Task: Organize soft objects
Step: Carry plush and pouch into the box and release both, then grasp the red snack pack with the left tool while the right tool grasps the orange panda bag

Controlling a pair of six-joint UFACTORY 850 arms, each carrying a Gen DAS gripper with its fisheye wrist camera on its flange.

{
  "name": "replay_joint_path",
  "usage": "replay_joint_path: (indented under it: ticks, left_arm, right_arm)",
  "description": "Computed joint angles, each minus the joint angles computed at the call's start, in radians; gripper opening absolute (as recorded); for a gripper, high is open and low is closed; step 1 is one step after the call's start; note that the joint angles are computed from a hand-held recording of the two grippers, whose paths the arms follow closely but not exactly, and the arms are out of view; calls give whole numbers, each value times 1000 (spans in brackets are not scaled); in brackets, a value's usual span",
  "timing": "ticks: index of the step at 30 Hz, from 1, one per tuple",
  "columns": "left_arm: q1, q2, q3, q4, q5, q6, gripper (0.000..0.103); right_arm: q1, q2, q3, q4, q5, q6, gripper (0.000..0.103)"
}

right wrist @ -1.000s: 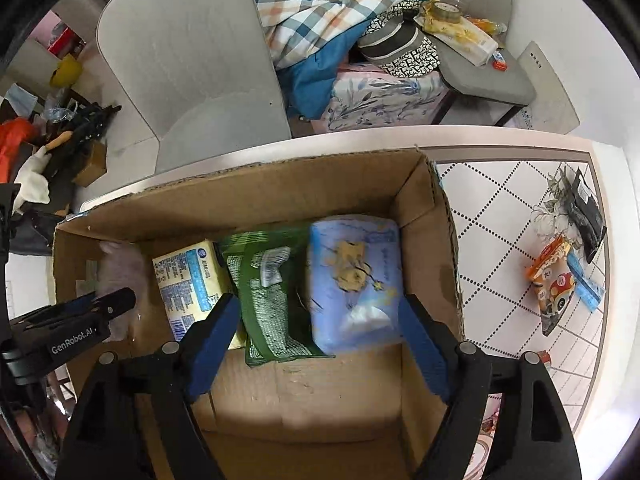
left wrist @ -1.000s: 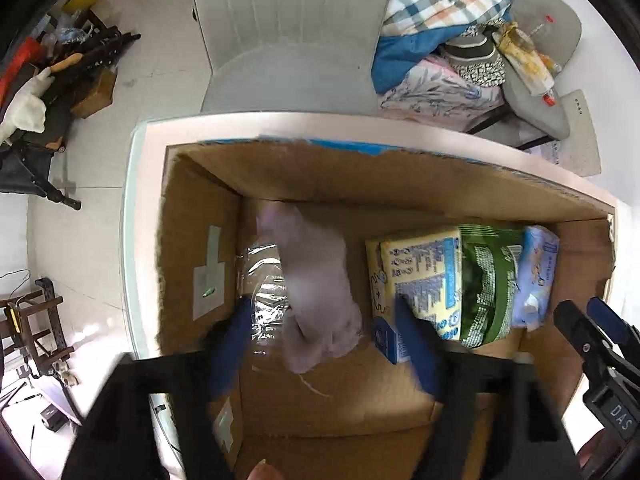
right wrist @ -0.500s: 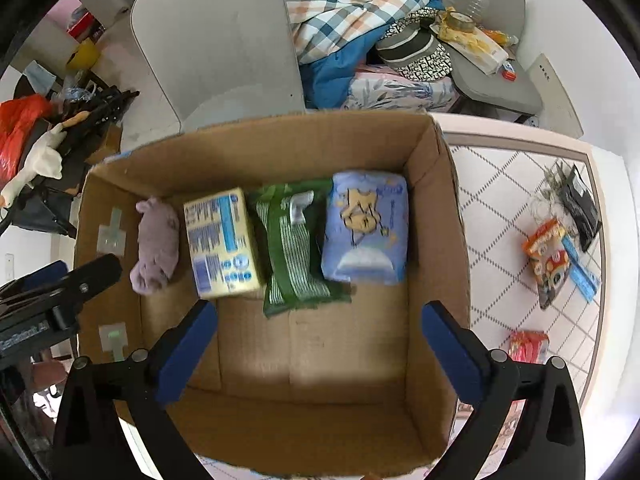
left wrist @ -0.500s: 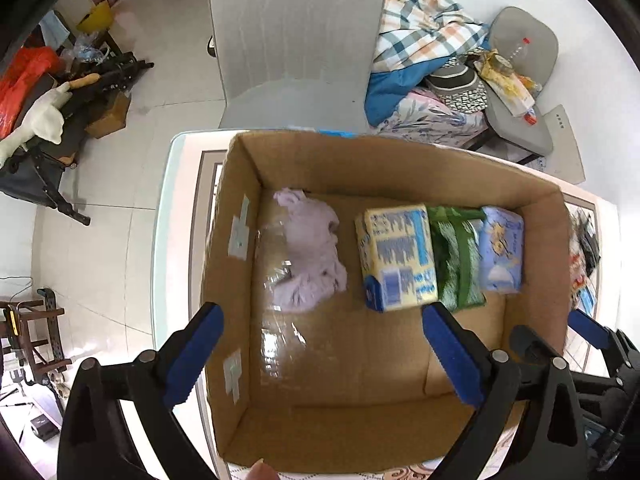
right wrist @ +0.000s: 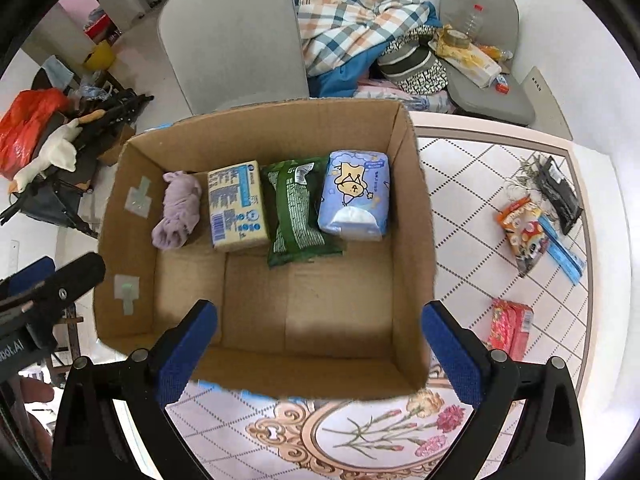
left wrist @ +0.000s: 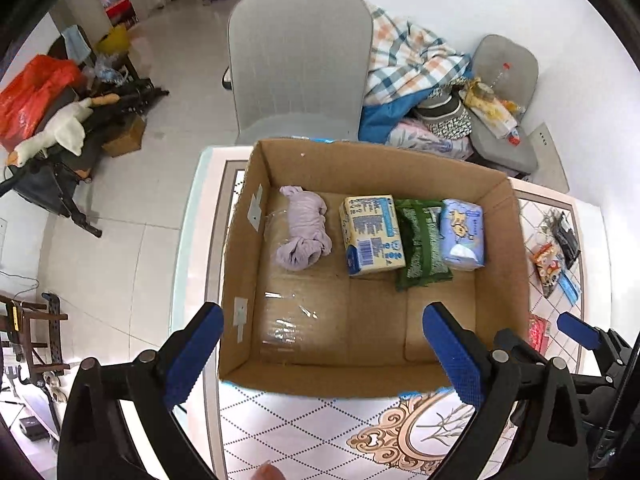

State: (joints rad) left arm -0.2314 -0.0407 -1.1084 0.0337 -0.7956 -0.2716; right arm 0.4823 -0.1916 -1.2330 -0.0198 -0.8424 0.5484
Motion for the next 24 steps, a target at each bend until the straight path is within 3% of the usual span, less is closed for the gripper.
replay_joint_path:
  ticks: [10, 16, 20, 24]
  left_arm:
    - [-88, 131, 28, 67, -42, -95, 102]
    - [-184, 144, -11, 142, -81, -191, 102]
    - [-303, 94, -76, 184, -93, -265, 102]
    - [-402, -2, -149, 125, -65, -280, 102]
  right_arm:
    - [22, 178, 66, 20, -11, -16, 103]
    - [-20, 262, 108, 103, -6, -104, 103]
    - [-120, 337, 168, 139, -29, -173, 103]
    - [-291, 426, 250, 129, -80, -235, 103]
